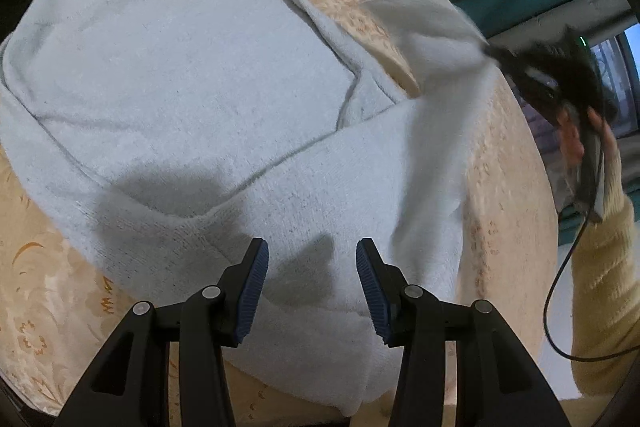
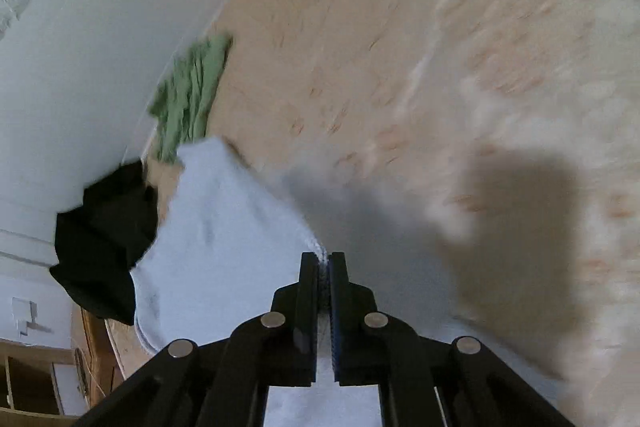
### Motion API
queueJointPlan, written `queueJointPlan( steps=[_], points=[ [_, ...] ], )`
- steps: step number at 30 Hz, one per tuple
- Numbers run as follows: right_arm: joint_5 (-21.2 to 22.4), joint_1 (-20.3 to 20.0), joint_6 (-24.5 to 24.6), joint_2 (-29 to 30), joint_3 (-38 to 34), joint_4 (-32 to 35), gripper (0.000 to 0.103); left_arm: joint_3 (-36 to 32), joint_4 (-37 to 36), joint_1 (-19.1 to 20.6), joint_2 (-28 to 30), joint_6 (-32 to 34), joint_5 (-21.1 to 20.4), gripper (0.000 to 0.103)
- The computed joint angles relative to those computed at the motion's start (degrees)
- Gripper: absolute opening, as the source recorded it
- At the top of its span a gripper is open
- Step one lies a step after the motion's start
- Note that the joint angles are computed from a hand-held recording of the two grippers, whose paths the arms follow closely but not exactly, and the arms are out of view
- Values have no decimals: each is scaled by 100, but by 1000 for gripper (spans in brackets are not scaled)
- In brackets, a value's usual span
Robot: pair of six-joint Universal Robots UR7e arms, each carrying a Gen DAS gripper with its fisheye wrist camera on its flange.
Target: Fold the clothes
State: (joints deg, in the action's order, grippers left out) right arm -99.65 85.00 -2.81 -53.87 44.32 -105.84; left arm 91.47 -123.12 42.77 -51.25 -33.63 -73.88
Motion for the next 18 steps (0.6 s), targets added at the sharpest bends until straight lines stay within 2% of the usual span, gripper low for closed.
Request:
queueJointPlan(
  steps=[2, 6, 9, 10, 11, 12, 16, 18],
  points=[
    [-289, -164, 27, -316, 342, -190, 4, -24, 53, 3, 21, 89, -79, 47],
    [-482, -589, 446, -520, 657, -327, 5, -52, 125, -21, 63, 154, -119, 47],
    [-1171, -738, 784, -435, 727, -12, 17, -43, 257, -72, 61, 114, -41, 47],
    [-1353, -741, 786, -451, 819, -31, 29, -39, 288, -73, 43, 95, -14, 47],
    [-1517, -725, 705, -499, 967, -152, 43, -13, 317, -58, -3, 49, 5, 47],
    [-1663, -693, 552, -572, 1157, -360, 45, 14, 346, -41, -51, 1, 24, 47],
    [-1716, -488, -280, -743, 1427, -512, 45, 40, 431, 10, -100, -164, 89, 47],
    [-1672, -333, -679, -954, 1747, -805, 46, 16, 438, 21, -63, -192, 110, 47]
  ],
)
